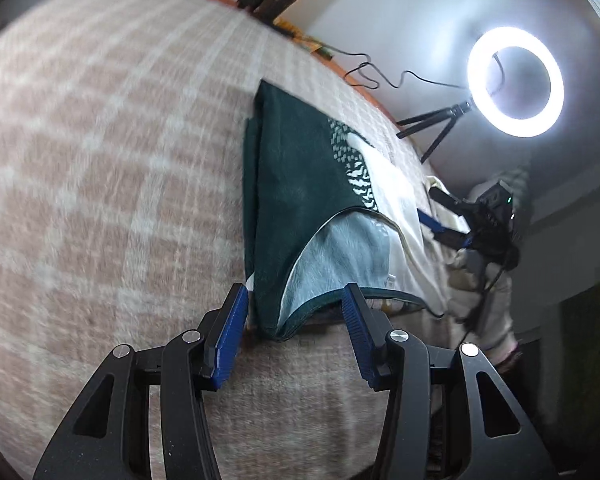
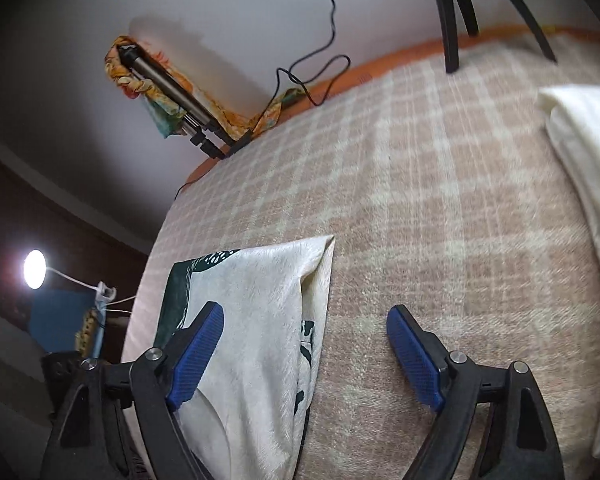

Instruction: Fold small clothes

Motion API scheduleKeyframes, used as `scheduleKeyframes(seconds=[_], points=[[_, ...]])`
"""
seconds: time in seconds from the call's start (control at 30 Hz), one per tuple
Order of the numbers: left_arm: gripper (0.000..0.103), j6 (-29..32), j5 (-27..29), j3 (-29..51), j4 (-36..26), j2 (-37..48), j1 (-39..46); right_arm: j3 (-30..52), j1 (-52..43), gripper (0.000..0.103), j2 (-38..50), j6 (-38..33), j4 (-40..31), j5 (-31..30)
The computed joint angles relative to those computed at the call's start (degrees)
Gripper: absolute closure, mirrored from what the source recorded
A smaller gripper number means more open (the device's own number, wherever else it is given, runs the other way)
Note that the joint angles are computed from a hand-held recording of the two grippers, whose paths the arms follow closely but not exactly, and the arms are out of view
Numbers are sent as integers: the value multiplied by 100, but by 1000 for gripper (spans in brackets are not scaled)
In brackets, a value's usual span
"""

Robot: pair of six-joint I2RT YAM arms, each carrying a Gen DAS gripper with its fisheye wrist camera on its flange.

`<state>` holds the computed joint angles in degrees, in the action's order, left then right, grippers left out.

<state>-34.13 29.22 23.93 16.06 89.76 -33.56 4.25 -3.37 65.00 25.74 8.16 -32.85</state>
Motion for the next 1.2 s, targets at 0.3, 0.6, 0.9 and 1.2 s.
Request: scheduleKeyframes(seconds=[0.3, 0.6, 0.9, 1.2], points=[[55, -581, 829, -56, 356, 391, 493, 40, -107, 40, 1052, 77, 924, -638], [56, -709, 1013, 212, 499, 751, 466, 224, 362, 41, 2144, 603, 2242, -645], [56, -390, 786, 180, -30, 416, 478, 385, 311, 52, 2611, 712, 2581, -782], [55, -321, 686, 538, -26, 656, 107, 537, 604, 56, 2869, 917, 2874, -547]])
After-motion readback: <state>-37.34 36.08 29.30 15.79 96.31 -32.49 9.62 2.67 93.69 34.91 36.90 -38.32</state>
